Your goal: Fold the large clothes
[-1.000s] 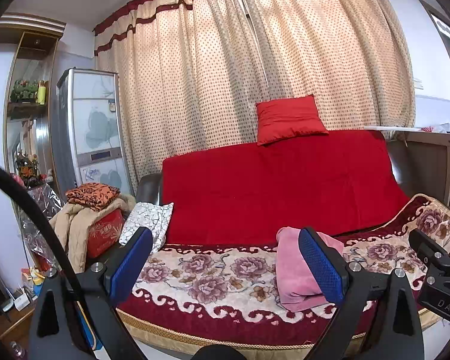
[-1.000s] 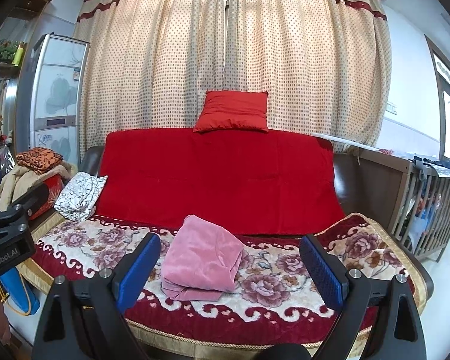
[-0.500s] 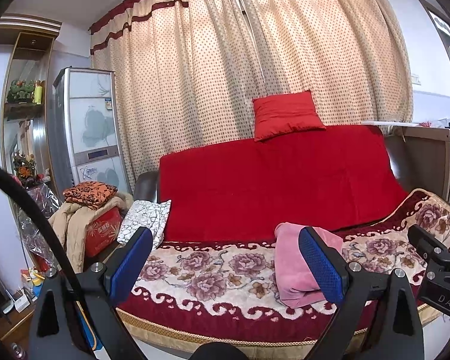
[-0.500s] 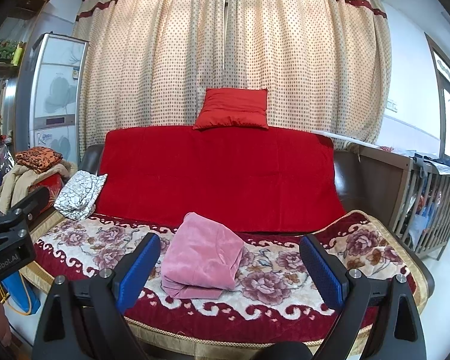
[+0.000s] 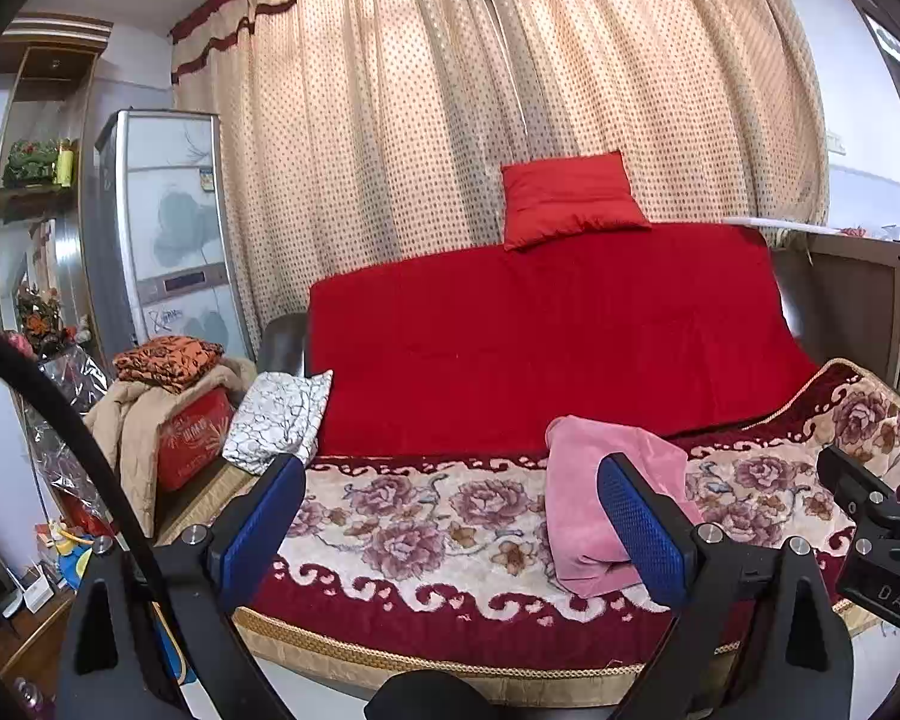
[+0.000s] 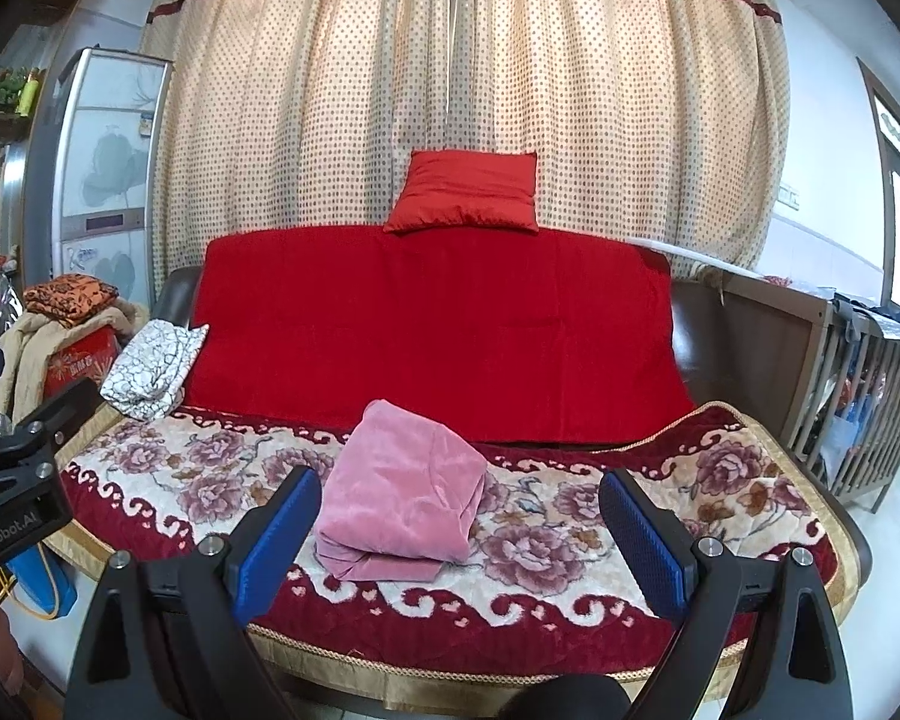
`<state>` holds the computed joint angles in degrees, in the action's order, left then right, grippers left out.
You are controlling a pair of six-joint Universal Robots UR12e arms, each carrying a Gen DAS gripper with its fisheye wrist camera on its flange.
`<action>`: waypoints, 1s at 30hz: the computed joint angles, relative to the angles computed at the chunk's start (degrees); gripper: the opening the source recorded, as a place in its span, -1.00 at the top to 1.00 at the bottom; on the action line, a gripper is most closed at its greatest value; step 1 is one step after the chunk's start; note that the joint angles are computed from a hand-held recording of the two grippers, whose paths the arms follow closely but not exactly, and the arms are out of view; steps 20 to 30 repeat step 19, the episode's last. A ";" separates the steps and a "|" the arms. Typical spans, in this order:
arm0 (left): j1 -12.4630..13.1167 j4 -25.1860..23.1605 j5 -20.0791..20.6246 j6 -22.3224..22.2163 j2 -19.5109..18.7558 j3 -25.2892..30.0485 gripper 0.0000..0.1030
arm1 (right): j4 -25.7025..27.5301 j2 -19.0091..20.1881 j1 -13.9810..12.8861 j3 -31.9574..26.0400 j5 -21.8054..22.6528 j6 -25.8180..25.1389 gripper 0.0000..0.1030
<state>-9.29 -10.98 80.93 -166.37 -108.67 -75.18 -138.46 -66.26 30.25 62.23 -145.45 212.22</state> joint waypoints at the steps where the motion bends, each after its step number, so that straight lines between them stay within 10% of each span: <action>1: -0.06 -0.43 0.14 -0.07 -0.33 0.47 -0.90 | 0.23 0.05 -0.18 -0.07 0.22 0.03 -0.86; 30: -2.18 -12.21 -3.43 0.96 -9.59 13.18 -0.90 | 3.30 3.64 -6.40 -4.47 9.46 -1.02 -0.86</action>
